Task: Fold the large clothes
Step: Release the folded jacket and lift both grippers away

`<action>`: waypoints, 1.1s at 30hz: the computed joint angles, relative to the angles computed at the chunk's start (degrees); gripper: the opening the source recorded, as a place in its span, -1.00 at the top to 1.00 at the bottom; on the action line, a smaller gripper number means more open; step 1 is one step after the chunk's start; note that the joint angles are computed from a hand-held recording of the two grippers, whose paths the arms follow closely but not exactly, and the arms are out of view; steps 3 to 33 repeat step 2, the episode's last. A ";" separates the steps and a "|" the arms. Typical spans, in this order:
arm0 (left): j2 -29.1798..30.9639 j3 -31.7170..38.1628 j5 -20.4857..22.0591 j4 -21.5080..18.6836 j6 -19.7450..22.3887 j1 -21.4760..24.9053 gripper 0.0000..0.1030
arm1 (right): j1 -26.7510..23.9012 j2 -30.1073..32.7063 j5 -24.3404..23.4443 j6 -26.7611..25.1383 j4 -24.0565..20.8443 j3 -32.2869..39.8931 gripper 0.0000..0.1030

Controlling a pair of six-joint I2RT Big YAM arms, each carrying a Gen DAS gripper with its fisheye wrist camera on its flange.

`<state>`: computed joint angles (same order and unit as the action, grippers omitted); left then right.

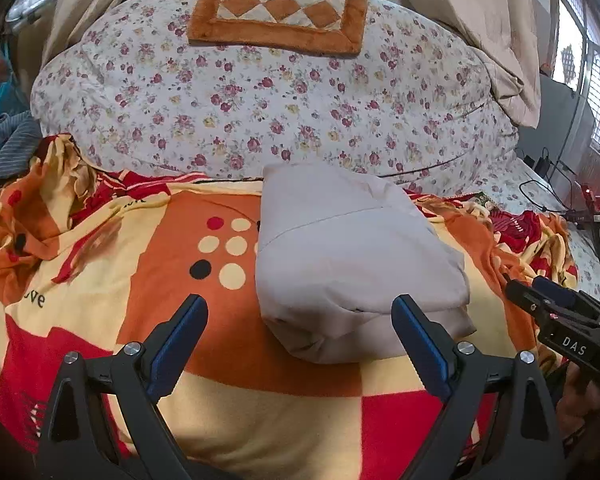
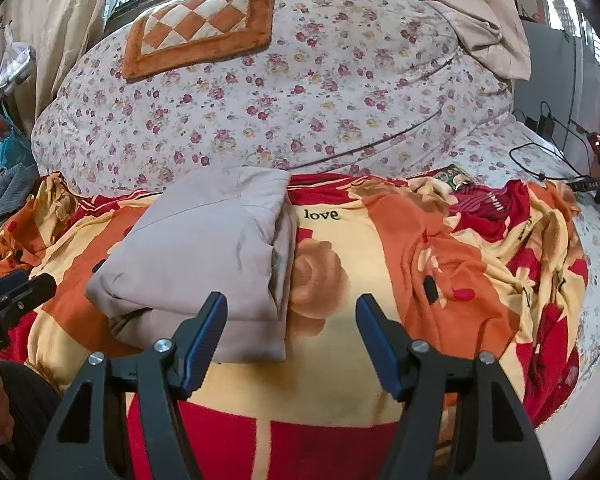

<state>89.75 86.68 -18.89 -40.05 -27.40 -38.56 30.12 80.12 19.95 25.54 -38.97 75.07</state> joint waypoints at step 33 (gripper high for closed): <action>0.08 0.09 -0.23 0.04 0.47 -0.13 -0.72 | 0.02 0.11 -0.07 0.03 0.05 0.04 -0.36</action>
